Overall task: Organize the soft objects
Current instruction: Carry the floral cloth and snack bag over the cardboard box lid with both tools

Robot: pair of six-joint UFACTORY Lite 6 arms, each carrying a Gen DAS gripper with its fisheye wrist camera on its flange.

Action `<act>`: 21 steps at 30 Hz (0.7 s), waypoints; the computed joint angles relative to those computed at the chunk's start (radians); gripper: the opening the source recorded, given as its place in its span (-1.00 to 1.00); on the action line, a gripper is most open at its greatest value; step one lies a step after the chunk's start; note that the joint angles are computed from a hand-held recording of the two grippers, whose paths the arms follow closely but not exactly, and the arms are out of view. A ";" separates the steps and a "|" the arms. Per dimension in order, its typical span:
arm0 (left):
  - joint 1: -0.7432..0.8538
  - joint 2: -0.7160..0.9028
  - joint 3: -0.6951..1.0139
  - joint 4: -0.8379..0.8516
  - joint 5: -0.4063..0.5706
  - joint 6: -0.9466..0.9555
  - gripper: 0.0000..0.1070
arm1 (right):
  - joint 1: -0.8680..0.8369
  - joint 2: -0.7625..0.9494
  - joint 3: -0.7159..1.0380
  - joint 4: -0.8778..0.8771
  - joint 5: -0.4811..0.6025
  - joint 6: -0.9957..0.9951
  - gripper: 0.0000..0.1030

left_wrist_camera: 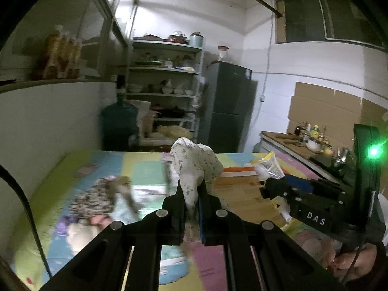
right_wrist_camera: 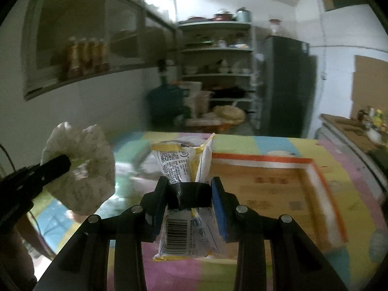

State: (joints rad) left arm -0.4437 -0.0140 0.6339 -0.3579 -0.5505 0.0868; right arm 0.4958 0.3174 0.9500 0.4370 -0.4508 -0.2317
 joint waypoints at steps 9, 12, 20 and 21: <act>-0.132 0.336 0.332 -0.106 0.047 0.040 -0.84 | -0.242 -0.060 -0.097 -0.166 0.015 0.093 -0.28; -0.154 0.454 0.460 -0.097 0.096 0.007 -0.84 | -0.322 -0.043 -0.097 -0.274 0.027 0.163 -0.28; -0.192 0.691 0.737 -0.063 0.206 -0.059 -0.84 | -0.451 0.041 -0.034 -0.466 0.065 0.286 -0.28; -0.199 0.715 0.771 -0.079 0.219 -0.045 -0.84 | -0.459 0.052 -0.027 -0.476 0.067 0.291 -0.28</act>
State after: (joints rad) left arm -0.6430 0.7010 1.4047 -0.4366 -0.3311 0.0416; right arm 0.0369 0.3696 0.9228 -0.0391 -0.3837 0.0594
